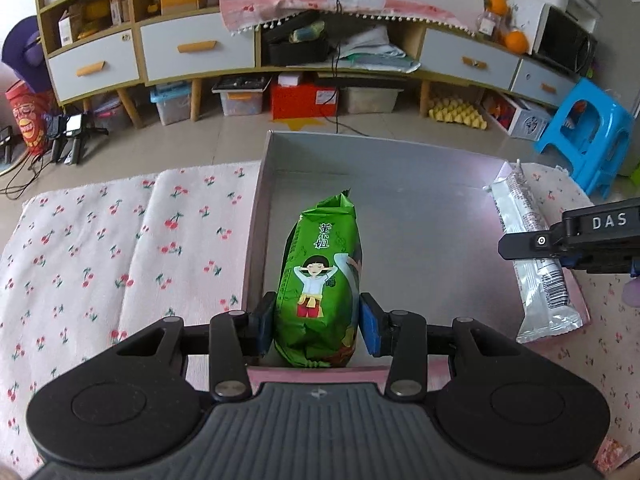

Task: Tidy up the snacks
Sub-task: 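Carry the green bag with left gripper while right carries silver packet to box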

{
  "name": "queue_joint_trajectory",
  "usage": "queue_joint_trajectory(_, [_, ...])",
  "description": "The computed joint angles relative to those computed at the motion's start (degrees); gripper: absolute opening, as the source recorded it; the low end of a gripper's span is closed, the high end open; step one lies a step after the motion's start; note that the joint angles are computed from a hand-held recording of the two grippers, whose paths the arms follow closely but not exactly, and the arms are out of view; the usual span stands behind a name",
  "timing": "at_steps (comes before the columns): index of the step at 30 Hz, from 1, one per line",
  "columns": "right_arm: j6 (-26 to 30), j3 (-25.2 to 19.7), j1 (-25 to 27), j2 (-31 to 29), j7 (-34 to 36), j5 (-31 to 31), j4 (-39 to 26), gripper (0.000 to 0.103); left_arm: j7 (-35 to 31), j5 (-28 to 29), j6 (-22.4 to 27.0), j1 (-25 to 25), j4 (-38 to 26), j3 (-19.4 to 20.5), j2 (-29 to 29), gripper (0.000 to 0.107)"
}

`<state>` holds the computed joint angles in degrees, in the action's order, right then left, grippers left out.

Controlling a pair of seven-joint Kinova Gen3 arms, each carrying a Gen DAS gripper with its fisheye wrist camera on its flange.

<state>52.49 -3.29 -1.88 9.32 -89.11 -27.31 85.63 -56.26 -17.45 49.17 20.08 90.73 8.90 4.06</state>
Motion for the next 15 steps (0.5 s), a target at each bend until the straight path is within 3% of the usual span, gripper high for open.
queue_joint_trajectory(8, [0.5,0.2,-1.0,-0.2,-0.9,3.8,-0.1,0.027,0.2,3.5,4.3,-0.3,-2.6,-0.5,0.8,0.039])
queue_joint_trajectory(11, [0.2,0.2,-1.5,-0.6,-0.7,5.1,0.0,0.027,-1.3,8.5,3.3,-2.2,-2.2,-0.9,0.5,0.039])
queue_joint_trajectory(15, [-0.3,0.2,-1.8,-1.2,-0.6,6.0,0.4,0.028,-1.3,8.9,0.1,-2.7,-0.1,-0.9,-0.3,0.039])
